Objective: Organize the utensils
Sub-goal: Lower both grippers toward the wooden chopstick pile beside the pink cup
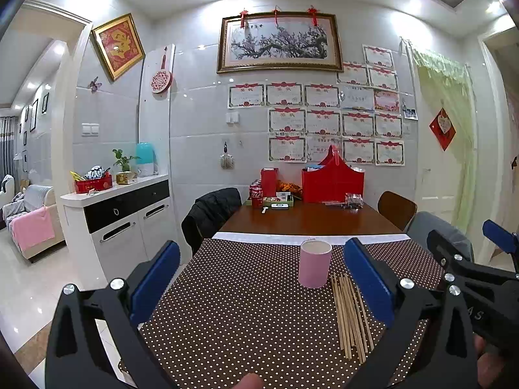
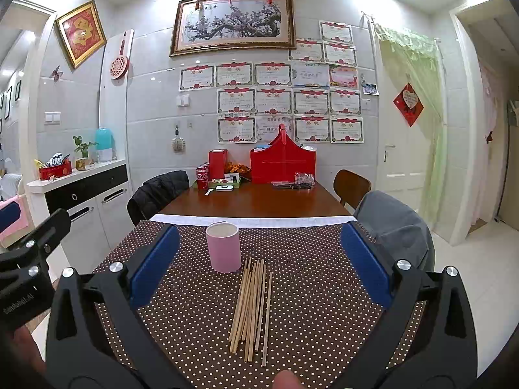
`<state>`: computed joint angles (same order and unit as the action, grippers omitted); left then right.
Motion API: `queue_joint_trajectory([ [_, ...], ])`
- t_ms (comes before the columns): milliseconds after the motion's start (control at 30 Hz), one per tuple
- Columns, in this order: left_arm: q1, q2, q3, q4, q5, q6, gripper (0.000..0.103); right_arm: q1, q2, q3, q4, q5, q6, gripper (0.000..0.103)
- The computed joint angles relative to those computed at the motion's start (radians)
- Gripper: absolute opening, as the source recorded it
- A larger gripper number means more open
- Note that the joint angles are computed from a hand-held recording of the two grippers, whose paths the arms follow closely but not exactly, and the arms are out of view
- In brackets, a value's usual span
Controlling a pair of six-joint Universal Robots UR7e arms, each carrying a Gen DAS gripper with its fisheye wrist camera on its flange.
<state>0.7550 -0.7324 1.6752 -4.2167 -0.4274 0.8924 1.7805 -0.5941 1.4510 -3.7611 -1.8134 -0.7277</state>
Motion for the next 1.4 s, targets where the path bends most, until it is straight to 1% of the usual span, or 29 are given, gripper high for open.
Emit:
queue_joint_trajectory([
  [100,0.005,-0.004,0.009,0.034,-0.005,-0.032,0.099,-0.002,0.0,-0.005,0.022,0.005,0.003,0.097],
  [167,0.014,-0.013,0.024,0.083,-0.014,-0.091,0.099,-0.003,0.006,-0.018,0.043,0.003,-0.01,0.097],
  [233,0.029,-0.027,0.041,0.16,-0.033,-0.17,0.099,-0.004,0.017,-0.038,0.062,-0.005,-0.021,0.097],
  [300,0.044,-0.023,0.033,0.206,-0.045,-0.198,0.099,-0.011,0.027,-0.061,0.093,-0.007,-0.02,0.097],
  [400,0.073,-0.016,0.013,0.31,-0.077,-0.255,0.099,-0.02,0.049,-0.109,0.138,-0.024,-0.014,0.097],
  [433,0.087,-0.011,0.001,0.357,-0.092,-0.277,0.099,-0.026,0.059,-0.137,0.169,-0.029,-0.012,0.097],
  [500,0.119,0.008,-0.041,0.452,-0.105,-0.319,0.099,-0.039,0.08,-0.19,0.212,-0.052,-0.009,0.097],
  [567,0.157,0.022,-0.079,0.572,-0.132,-0.398,0.099,-0.055,0.105,-0.254,0.267,-0.084,-0.001,0.097],
  [600,0.181,0.027,-0.101,0.663,-0.151,-0.461,0.099,-0.064,0.121,-0.299,0.312,-0.107,0.01,0.097],
  [667,0.217,0.045,-0.145,0.804,-0.183,-0.547,0.099,-0.083,0.151,-0.38,0.399,-0.15,0.037,0.097],
  [733,0.251,0.074,-0.198,0.934,-0.202,-0.604,0.099,-0.098,0.17,-0.43,0.46,-0.174,0.062,0.097],
  [767,0.264,0.092,-0.226,0.981,-0.204,-0.615,0.099,-0.108,0.181,-0.461,0.505,-0.186,0.082,0.097],
  [833,0.288,0.123,-0.282,1.072,-0.211,-0.647,0.099,-0.118,0.2,-0.507,0.562,-0.198,0.102,0.097],
  [933,0.318,0.159,-0.347,1.168,-0.226,-0.697,0.099,-0.128,0.235,-0.584,0.652,-0.211,0.124,0.097],
  [1033,0.344,0.19,-0.413,1.27,-0.225,-0.748,0.099,-0.135,0.265,-0.653,0.747,-0.207,0.16,0.097],
  [1133,0.369,0.217,-0.49,1.394,-0.234,-0.797,0.099,-0.139,0.304,-0.726,0.834,-0.211,0.175,0.097],
  [1233,0.381,0.229,-0.527,1.476,-0.249,-0.826,0.099,-0.146,0.339,-0.793,0.912,-0.214,0.195,0.097],
  [1333,0.393,0.252,-0.572,1.542,-0.279,-0.829,0.099,-0.152,0.372,-0.857,0.97,-0.22,0.208,0.097],
  [1400,0.399,0.259,-0.594,1.6,-0.305,-0.853,0.099,-0.156,0.4,-0.913,1.009,-0.231,0.209,0.097],
])
